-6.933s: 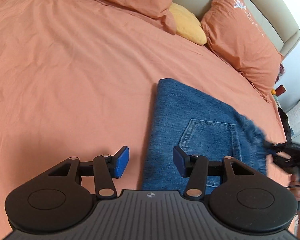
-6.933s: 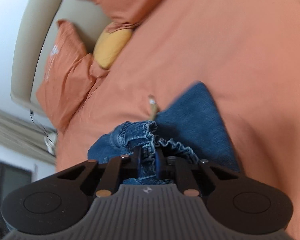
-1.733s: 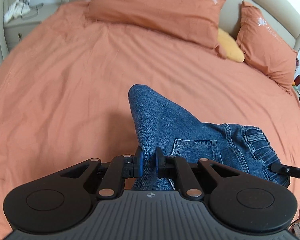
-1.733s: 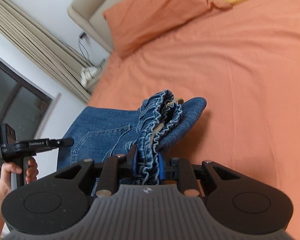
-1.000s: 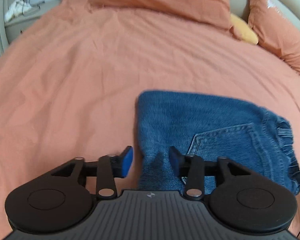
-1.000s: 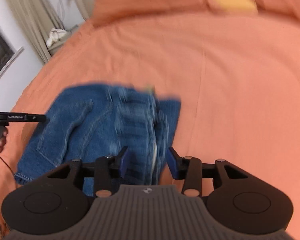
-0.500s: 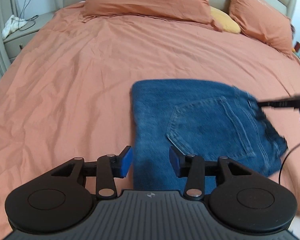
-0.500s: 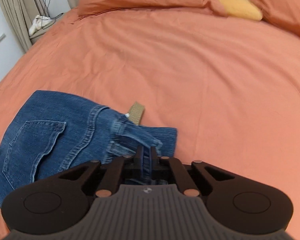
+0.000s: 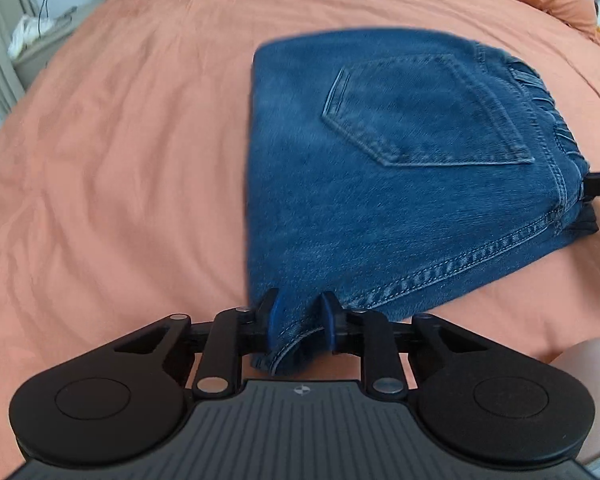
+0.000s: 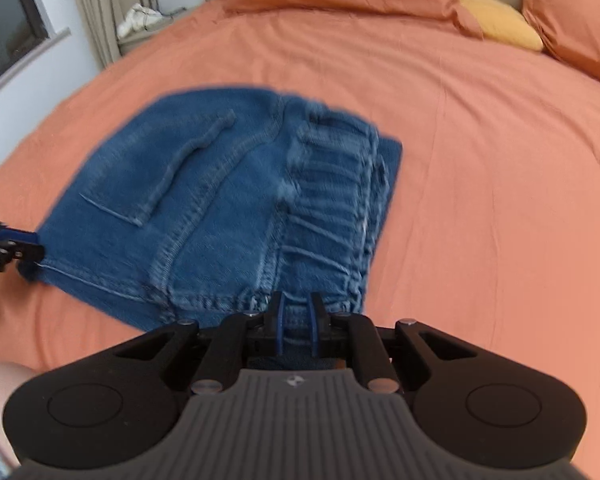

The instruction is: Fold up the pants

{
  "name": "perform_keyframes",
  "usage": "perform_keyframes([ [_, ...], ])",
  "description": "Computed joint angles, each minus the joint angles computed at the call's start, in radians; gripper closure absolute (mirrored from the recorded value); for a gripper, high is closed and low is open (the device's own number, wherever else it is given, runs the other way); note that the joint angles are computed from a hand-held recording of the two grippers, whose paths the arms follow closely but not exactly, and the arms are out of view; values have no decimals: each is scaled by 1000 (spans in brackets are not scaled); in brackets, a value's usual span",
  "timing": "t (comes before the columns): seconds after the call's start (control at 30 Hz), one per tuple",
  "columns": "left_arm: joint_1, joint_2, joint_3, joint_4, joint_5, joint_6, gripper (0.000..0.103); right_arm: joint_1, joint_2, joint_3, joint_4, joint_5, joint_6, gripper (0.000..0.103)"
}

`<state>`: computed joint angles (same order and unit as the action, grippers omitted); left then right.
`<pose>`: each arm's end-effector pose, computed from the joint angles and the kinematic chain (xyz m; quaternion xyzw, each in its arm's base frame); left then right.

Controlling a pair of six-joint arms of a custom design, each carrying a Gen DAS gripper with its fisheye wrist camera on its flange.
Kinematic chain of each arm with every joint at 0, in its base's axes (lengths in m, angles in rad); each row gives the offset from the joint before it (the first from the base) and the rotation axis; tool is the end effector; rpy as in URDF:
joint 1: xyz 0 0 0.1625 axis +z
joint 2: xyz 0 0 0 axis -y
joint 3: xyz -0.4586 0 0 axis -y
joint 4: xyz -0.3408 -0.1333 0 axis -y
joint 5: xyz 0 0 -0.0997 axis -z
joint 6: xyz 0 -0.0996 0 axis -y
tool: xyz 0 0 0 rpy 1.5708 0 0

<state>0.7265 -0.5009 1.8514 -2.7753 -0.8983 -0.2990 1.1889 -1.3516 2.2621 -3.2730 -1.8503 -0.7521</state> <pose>-0.2919 -0.5207 -0.0414 0.2767 0.9002 -0.1201 0.3140 -0.0684 -0.4542 0.3446 0.1154 -0.9080 0.2531 0.3135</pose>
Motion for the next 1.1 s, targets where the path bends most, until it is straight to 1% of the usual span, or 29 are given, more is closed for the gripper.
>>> perform_keyframes([
  [0.07,6,3,10,-26,-4,-22,77,-26,19,15,-51,27,-5,95],
  [0.13,1,4,3,-5,8,-43,77,-29,24,7,-49,29,14,95],
  [0.2,-8,7,-9,32,25,-55,77,-21,23,-14,-12,15,32,95],
  [0.3,-32,-1,-29,101,54,-106,77,0,6,-66,100,-9,82,95],
  [0.33,-46,-7,-26,105,69,-119,77,11,-6,-81,136,-17,95,94],
  [0.37,-64,-16,-12,81,86,-121,75,21,-23,-77,153,-18,99,84],
  [0.4,-84,-29,7,50,102,-121,70,32,-44,-79,175,-16,98,73],
  [0.43,-106,-43,24,28,117,-125,67,46,-64,-76,179,-19,96,55],
  [0.47,-129,-56,37,9,136,-131,62,60,-87,-71,181,-20,94,50],
  [0.5,-156,-70,48,0,157,-136,61,71,-114,-67,195,-12,93,50],
  [0.53,-183,-84,53,-1,178,-136,61,87,-142,-65,211,-7,99,48],
  [0.57,-212,-96,56,-5,199,-127,61,108,-166,-60,218,-15,109,41],
  [0.63,-268,-113,43,13,259,-120,58,151,-220,-45,213,-21,123,33],
  [0.67,-297,-121,44,13,293,-123,51,173,-250,-33,203,-17,125,28],
  [0.7,-330,-127,53,-1,332,-129,43,195,-279,-16,179,-9,121,25],
  [0.73,-357,-123,52,-19,371,-133,38,215,-308,5,152,-1,116,20],
  [0.77,-385,-122,60,-53,401,-128,29,238,-335,24,125,3,113,17],
  [0.8,-405,-116,64,-110,416,-97,24,260,-362,41,105,7,113,16],
  [0.83,-427,-120,70,-124,430,-98,23,280,-386,59,86,12,115,14],
  [0.87,-449,-125,71,-97,449,-130,22,298,-408,80,63,18,116,13],
  [0.93,-489,-144,60,42,482,-261,20,333,-445,121,11,14,116,11],
  [0.97,-508,-152,66,75,496,-310,13,349,-460,142,-19,6,115,8],
  [1.0,-525,-158,76,102,509,-364,9,363,-474,167,-54,0,115,7],
  [1.1,-563,-165,112,117,522,-472,9,390,-499,231,-129,-25,117,6],
])
